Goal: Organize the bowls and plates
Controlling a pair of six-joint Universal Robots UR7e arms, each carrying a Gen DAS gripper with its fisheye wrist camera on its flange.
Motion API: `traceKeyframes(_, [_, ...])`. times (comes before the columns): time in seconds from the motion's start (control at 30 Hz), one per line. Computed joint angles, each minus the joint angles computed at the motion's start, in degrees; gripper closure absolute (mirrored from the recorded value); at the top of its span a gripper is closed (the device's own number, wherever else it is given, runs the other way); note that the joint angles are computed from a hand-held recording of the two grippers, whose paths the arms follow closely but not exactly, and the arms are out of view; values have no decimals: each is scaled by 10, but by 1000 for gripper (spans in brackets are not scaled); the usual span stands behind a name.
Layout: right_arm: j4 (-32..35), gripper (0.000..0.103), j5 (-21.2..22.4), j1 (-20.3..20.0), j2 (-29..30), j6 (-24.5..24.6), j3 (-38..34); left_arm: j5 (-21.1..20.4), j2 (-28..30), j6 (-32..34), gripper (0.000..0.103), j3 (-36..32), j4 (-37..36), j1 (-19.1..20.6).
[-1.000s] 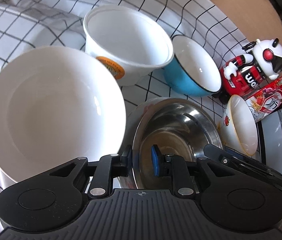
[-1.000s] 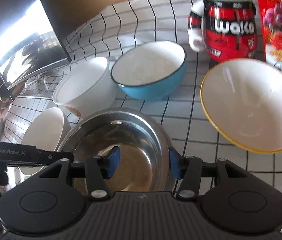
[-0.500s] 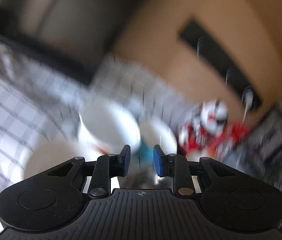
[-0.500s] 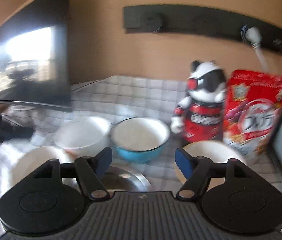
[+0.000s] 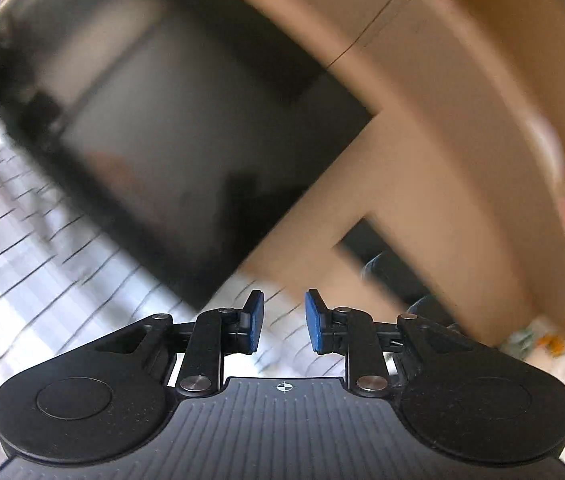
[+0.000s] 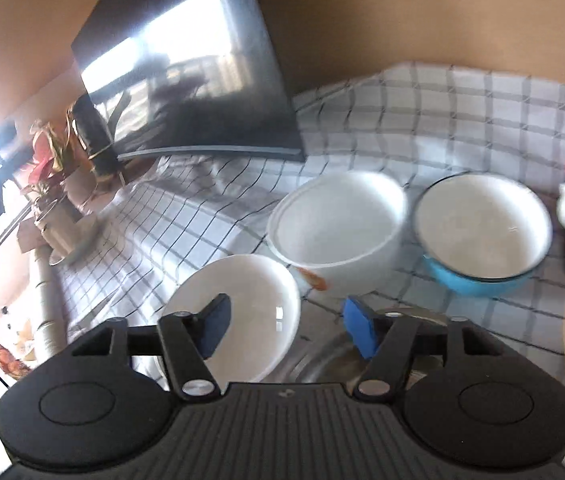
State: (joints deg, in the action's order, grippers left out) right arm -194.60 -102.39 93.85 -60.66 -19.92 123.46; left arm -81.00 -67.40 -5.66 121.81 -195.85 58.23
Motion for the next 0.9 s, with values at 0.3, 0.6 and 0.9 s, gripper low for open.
traceKeyframes(0.3, [133,47,-78,33,50,41,-89,134,44,-102,78,-98,369,36])
traceKeyframes(0.6, [225,55,-128,34,91,89,-162,128,71,-93,78,-132,413,55])
traceKeyframes(0.9, [282,55,-163,35,145,94,-228,105,103,-89,77,-149,421,73])
